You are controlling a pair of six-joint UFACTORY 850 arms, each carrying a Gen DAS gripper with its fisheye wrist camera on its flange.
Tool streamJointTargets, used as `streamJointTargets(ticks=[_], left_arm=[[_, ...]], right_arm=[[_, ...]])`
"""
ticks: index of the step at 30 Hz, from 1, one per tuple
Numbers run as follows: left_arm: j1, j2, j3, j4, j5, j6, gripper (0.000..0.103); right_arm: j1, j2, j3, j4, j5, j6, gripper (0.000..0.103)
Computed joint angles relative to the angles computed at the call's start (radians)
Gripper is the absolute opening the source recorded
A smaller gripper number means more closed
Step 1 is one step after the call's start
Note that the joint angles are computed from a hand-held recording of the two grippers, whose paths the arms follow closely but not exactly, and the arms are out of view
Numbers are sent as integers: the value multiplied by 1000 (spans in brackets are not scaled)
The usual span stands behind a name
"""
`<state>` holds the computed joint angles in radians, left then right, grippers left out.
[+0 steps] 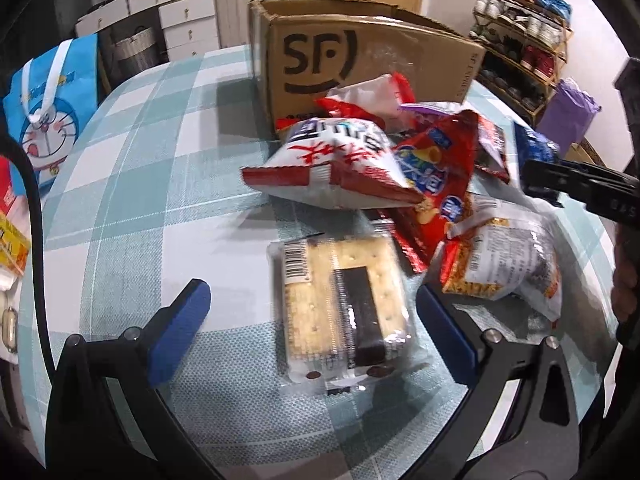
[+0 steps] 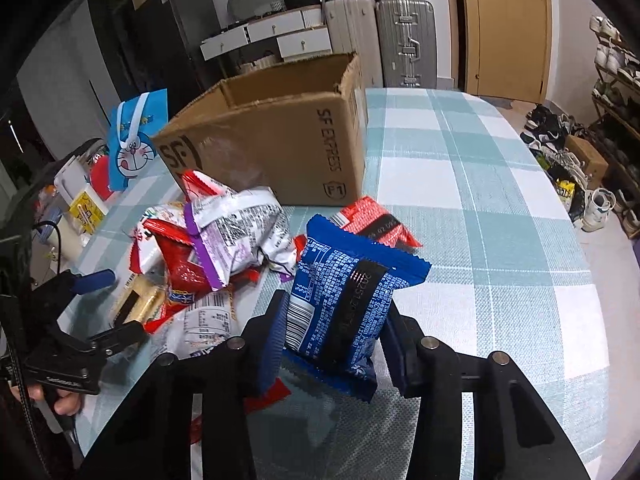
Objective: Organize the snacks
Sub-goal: 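Grasp the cracker tray with the left gripper while the right grasps the blue biscuit pack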
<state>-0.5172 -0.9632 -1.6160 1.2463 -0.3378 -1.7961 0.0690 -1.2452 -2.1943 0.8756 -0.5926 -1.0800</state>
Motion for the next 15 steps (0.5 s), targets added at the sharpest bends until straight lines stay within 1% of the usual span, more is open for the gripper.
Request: streamJointTargets(ticks=[2, 4, 6, 8, 9, 11, 12, 13, 14, 15], left_arm=[[4, -5, -8, -47, -5, 35, 102], [8, -4, -5, -56, 4, 38, 101], [8, -2, -2, -47, 6, 34, 94], [5, -3, -2, -45, 0, 48, 83], [2, -4, -6, -51, -5, 70, 81], [-4, -1, 0, -27, 1, 60, 73], [-5, 1, 3, -15, 6, 55, 70], [-6, 3, 5, -4, 11, 49, 65], [-6, 5, 9, 14, 14, 35, 55], [-6, 8, 14, 32, 19, 22, 55]], right_arm=[[-2, 8, 10, 14, 2, -12, 44], [-4, 18, 23, 32, 4, -29, 44], [-6, 24, 30, 40, 5, -36, 44], [-9, 28, 35, 54, 5, -48, 44], [-9, 33, 42, 59, 8, -53, 44], [-10, 32, 39, 63, 8, -55, 44], [-11, 36, 43, 67, 9, -58, 44], [-11, 35, 41, 68, 9, -59, 44], [-12, 38, 46, 74, 10, -66, 44], [-13, 39, 48, 80, 11, -71, 44]])
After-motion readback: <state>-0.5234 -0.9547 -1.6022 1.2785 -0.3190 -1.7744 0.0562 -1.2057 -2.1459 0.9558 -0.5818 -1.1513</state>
